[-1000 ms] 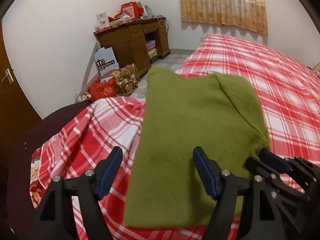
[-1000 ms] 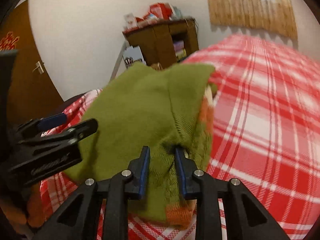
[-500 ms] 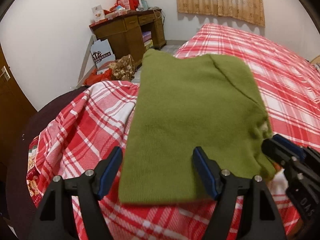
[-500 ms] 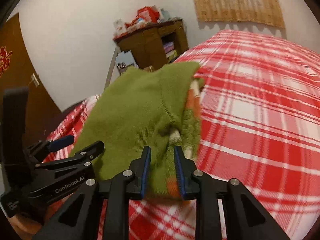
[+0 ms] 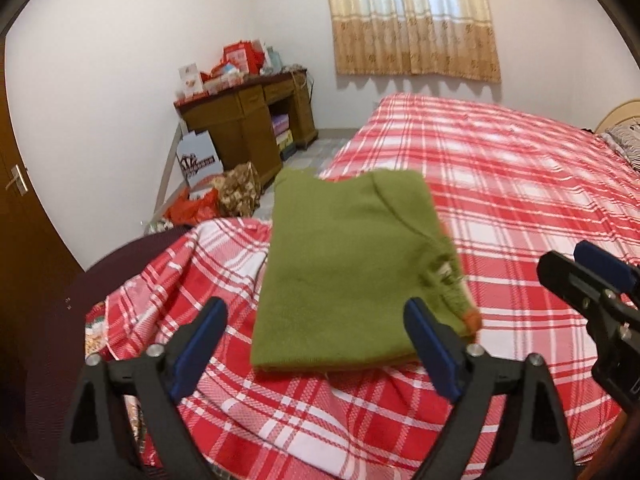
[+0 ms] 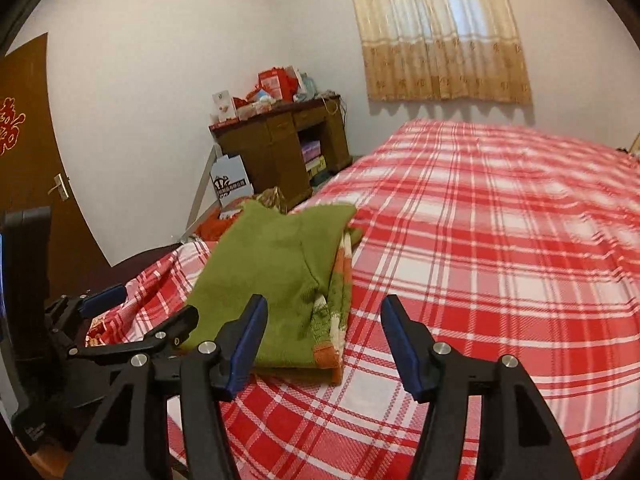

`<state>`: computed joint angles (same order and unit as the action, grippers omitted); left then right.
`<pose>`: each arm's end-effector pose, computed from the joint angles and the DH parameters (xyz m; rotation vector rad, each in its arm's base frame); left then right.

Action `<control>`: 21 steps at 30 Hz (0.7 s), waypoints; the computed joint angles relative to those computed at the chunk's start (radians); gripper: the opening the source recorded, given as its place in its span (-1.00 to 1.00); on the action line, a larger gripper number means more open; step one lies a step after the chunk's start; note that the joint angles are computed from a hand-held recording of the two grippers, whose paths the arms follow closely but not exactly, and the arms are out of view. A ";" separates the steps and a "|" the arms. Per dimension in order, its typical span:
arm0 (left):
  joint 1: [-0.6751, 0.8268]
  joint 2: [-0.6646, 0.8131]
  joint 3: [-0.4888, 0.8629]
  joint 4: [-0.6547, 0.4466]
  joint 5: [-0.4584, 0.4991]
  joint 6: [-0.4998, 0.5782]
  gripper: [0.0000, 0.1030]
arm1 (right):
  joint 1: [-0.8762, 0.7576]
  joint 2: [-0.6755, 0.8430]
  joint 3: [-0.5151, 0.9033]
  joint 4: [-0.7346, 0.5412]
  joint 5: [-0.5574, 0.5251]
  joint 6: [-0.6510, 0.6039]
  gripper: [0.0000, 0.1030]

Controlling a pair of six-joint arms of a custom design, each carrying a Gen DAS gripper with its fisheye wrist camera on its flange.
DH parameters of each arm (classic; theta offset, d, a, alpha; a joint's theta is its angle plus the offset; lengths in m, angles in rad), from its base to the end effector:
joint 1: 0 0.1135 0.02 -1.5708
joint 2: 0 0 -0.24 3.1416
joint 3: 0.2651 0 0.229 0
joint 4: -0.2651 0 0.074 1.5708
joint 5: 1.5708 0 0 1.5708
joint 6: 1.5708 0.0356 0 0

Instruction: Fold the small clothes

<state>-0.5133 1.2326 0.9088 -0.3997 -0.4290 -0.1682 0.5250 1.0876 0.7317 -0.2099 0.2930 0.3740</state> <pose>0.2239 -0.1092 0.2560 0.1655 2.2133 0.1206 0.2023 0.1053 0.2473 0.0115 2.1177 0.2235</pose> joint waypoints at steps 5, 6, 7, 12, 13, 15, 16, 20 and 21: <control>-0.044 -0.079 0.007 -0.026 -0.063 -0.003 1.00 | 0.088 -0.091 0.024 -0.085 0.129 0.006 0.34; -0.051 -0.095 0.012 -0.031 -0.075 -0.003 1.00 | 0.108 -0.114 0.030 -0.102 0.156 0.006 0.35; -0.056 -0.107 0.017 -0.039 -0.082 -0.004 1.00 | 0.125 -0.125 0.039 -0.117 0.181 0.006 0.36; -0.098 -0.150 0.051 -0.089 -0.136 -0.023 1.00 | 0.220 -0.181 0.089 -0.196 0.318 0.006 0.38; -0.105 -0.166 0.051 -0.089 -0.139 -0.024 1.00 | 0.238 -0.188 0.095 -0.205 0.344 0.007 0.40; -0.119 -0.203 0.041 -0.079 -0.145 -0.024 1.00 | 0.292 -0.200 0.111 -0.225 0.419 0.010 0.46; -0.127 -0.215 0.038 -0.077 -0.152 -0.024 1.00 | 0.309 -0.202 0.118 -0.233 0.444 0.010 0.51; -0.177 -0.251 0.040 -0.076 -0.223 -0.006 1.00 | 0.382 -0.223 0.138 -0.254 0.542 0.013 0.52; -0.190 -0.253 0.043 -0.077 -0.249 -0.002 1.00 | 0.391 -0.231 0.137 -0.252 0.556 0.010 0.53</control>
<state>-0.7030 0.9792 0.9515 -0.4771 -0.6782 -0.1700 0.9163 0.8569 0.8685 -0.4618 0.8489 0.3843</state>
